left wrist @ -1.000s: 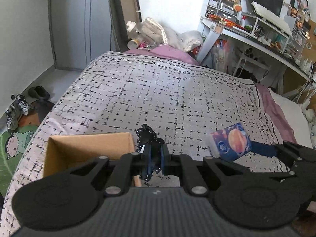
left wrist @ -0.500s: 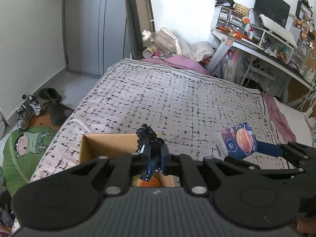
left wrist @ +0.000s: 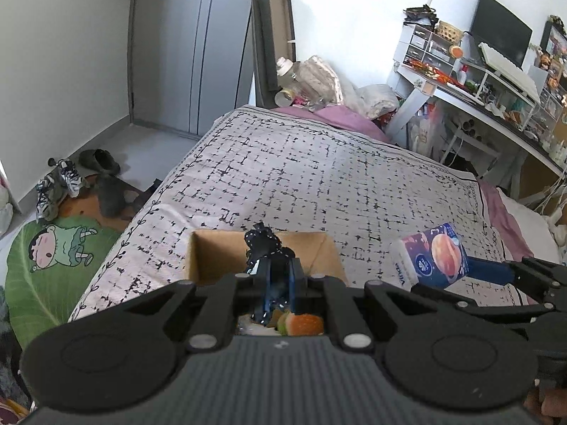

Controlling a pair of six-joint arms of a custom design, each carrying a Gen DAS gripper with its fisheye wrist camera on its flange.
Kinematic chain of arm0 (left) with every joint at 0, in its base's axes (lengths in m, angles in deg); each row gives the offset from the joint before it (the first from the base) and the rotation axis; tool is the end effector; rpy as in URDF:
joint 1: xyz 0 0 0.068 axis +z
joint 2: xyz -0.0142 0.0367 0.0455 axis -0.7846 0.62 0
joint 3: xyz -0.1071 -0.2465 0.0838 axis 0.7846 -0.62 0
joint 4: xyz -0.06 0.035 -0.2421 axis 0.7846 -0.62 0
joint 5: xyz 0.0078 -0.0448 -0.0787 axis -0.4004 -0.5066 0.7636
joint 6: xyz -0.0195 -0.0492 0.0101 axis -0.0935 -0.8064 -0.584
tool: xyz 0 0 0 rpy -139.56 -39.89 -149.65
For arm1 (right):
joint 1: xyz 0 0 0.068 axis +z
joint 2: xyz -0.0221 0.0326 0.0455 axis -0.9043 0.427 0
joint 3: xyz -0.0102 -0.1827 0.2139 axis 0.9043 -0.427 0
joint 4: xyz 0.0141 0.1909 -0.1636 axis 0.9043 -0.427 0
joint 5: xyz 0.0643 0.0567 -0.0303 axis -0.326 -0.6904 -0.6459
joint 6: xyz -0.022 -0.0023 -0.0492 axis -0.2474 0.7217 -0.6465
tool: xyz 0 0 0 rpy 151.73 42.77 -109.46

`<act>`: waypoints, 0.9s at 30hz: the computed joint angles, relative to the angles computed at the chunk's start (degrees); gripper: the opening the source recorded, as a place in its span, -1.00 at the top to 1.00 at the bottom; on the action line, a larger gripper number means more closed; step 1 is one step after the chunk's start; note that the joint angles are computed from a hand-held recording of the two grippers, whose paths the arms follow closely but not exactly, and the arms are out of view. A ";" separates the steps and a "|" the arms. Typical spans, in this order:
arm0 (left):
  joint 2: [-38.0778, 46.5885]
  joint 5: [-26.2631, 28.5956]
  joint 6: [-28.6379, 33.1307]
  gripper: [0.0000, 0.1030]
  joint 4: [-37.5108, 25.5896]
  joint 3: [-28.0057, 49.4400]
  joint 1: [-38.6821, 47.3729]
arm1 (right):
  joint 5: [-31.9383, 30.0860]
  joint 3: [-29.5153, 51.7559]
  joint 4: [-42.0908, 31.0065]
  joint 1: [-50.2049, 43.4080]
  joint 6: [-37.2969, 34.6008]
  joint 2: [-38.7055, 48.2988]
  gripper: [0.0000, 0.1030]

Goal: Organize soft objects
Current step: 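Carry the hair tie and tissue pack with both tools over the box, then open both tools to drop the hair tie and tissue pack into the box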

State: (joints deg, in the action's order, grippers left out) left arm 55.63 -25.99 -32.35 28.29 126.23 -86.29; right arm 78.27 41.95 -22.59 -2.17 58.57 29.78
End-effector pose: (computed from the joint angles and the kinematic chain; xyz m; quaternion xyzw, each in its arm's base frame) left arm 0.2064 -0.1419 0.2140 0.1571 0.8959 -0.1669 0.3806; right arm 0.1322 0.1987 0.1755 0.0305 0.8942 0.0003 0.4465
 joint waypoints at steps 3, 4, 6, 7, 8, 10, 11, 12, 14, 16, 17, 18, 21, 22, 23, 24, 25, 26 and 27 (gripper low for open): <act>0.97 2.34 0.35 0.82 2.16 -1.31 2.23 | -0.21 1.67 0.18 -0.24 -0.61 2.34 -0.36; 1.56 3.28 0.41 0.82 2.92 -1.65 3.08 | -0.21 2.16 0.17 -0.20 -0.50 3.08 -0.36; 2.83 4.84 0.42 0.82 4.33 -2.06 4.41 | -0.33 3.07 -0.01 -0.36 -0.65 4.17 -0.36; 3.57 5.47 0.47 0.82 5.09 -2.16 4.85 | -0.36 3.58 -0.30 -0.28 -0.49 4.69 -0.36; 4.32 5.97 0.49 0.82 5.84 -2.17 5.15 | -0.69 3.99 -0.35 -0.52 -0.84 5.09 -0.36; 5.85 6.96 -0.08 0.82 7.66 -2.21 5.62 | -1.07 5.00 -0.61 -0.60 -2.01 6.10 -0.36; 6.60 7.67 -0.47 0.82 8.42 -2.08 5.95 | -1.08 5.68 -0.97 -0.53 -2.74 6.66 -0.36; 7.46 8.47 -0.95 0.81 9.25 -1.90 6.17 | -1.03 6.36 -1.30 -0.46 -3.47 7.17 -0.36; 8.94 9.66 -1.73 0.79 10.60 -1.58 6.25 | -0.91 7.33 -1.63 -0.49 -4.59 7.93 -0.36; 10.42 10.05 -2.70 0.77 11.93 -1.33 6.20 | -0.97 8.23 -1.78 -0.84 -5.30 8.72 -0.36; 10.89 10.22 -2.95 0.77 12.13 -1.19 6.28 | -1.06 8.60 -1.79 -1.03 -5.49 9.13 -0.36; 11.19 10.49 -3.11 0.76 12.18 -1.10 6.41 | -1.22 8.88 -1.69 -1.26 -5.66 9.56 -0.36; 11.02 11.35 -2.99 0.65 13.18 -2.02 7.30 | -1.88 9.36 -0.83 -1.88 -6.14 10.82 -0.36; 10.86 11.55 -2.84 0.60 13.19 -2.34 7.79 | -2.13 9.43 -0.25 -1.97 -6.47 11.19 -0.36; 10.63 11.48 -2.62 0.54 12.96 -2.63 8.26 | -2.31 9.45 0.46 -1.99 -6.93 11.55 -0.36; 10.39 11.35 -2.24 0.50 12.65 -2.81 8.71 | -2.41 9.59 0.87 -1.91 -7.19 11.91 -0.36; 9.93 11.25 -1.57 0.48 12.23 -3.08 9.32 | -2.72 9.77 1.55 -2.00 -7.78 12.31 -0.36; 9.39 11.19 -1.00 0.45 12.03 -3.49 9.79 | -2.97 9.88 2.15 -2.04 -8.20 12.62 -0.36; 8.82 11.30 -0.45 0.42 11.87 -3.92 10.38 | -3.24 10.14 2.75 -2.14 -8.61 13.11 -0.37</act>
State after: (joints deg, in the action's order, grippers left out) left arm 64.45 -14.69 -32.80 40.16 122.31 -75.92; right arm 75.03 52.09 -19.84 -4.31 49.96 42.89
